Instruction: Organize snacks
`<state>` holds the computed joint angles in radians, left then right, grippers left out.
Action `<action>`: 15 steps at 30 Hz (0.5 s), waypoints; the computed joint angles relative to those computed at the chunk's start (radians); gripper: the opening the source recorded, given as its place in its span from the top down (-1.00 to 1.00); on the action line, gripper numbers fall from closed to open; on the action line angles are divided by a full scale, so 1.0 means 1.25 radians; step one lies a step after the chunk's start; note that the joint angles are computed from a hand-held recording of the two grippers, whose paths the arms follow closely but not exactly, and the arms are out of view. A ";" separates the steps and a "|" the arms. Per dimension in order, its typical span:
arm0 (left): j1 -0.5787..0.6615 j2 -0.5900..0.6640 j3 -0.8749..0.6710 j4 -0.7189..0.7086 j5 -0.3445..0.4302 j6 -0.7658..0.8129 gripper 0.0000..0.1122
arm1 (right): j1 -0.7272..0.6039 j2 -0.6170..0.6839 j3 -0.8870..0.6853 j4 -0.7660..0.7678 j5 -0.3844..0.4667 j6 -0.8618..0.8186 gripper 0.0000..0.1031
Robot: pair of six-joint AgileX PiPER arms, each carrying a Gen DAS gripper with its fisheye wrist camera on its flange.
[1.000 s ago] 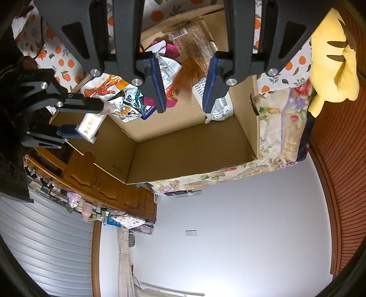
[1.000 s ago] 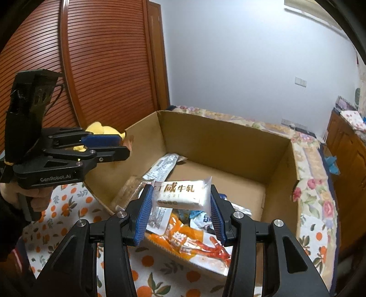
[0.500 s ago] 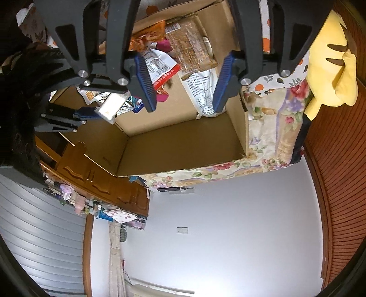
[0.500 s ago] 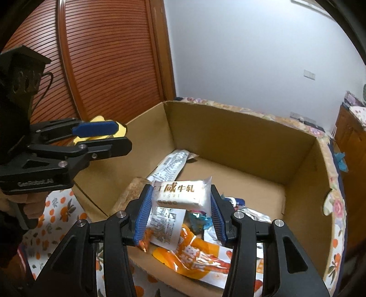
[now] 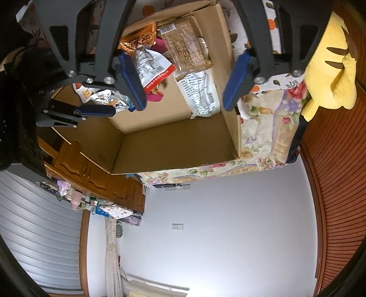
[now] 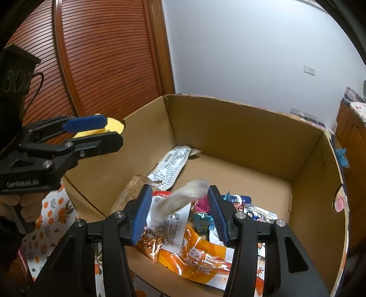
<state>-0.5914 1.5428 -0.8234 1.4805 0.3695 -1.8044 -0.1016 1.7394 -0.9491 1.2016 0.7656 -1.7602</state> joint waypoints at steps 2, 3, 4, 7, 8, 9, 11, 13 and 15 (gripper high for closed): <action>-0.006 -0.003 0.004 0.002 0.002 -0.005 -0.28 | -0.002 -0.006 0.009 0.015 -0.009 -0.011 -0.07; -0.009 -0.004 0.006 0.002 0.003 -0.008 -0.28 | -0.007 -0.010 0.013 0.020 -0.007 -0.016 -0.07; -0.013 -0.004 0.007 -0.003 0.007 -0.006 -0.28 | -0.012 -0.013 0.015 0.023 -0.005 -0.016 -0.08; -0.033 -0.010 0.010 -0.024 0.032 0.006 -0.30 | -0.029 -0.030 0.028 0.029 0.002 -0.024 -0.09; -0.042 -0.013 0.012 -0.027 0.041 0.004 -0.34 | -0.037 -0.040 0.035 0.033 0.004 -0.028 -0.09; -0.052 -0.018 0.016 -0.028 0.052 -0.003 -0.36 | -0.042 -0.046 0.039 0.035 0.005 -0.029 -0.11; -0.075 -0.028 0.021 -0.029 0.082 -0.016 -0.40 | -0.060 -0.065 0.053 0.039 0.014 -0.032 -0.14; -0.109 -0.036 0.027 -0.024 0.124 -0.034 -0.44 | -0.076 -0.085 0.068 0.046 0.019 -0.040 -0.18; -0.137 -0.048 0.035 -0.022 0.155 -0.049 -0.47 | -0.095 -0.100 0.079 0.047 0.031 -0.040 -0.25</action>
<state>-0.7626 1.4826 -0.7792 1.4531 0.5630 -1.8663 -0.2199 1.6138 -0.8499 1.2602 0.8044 -1.8104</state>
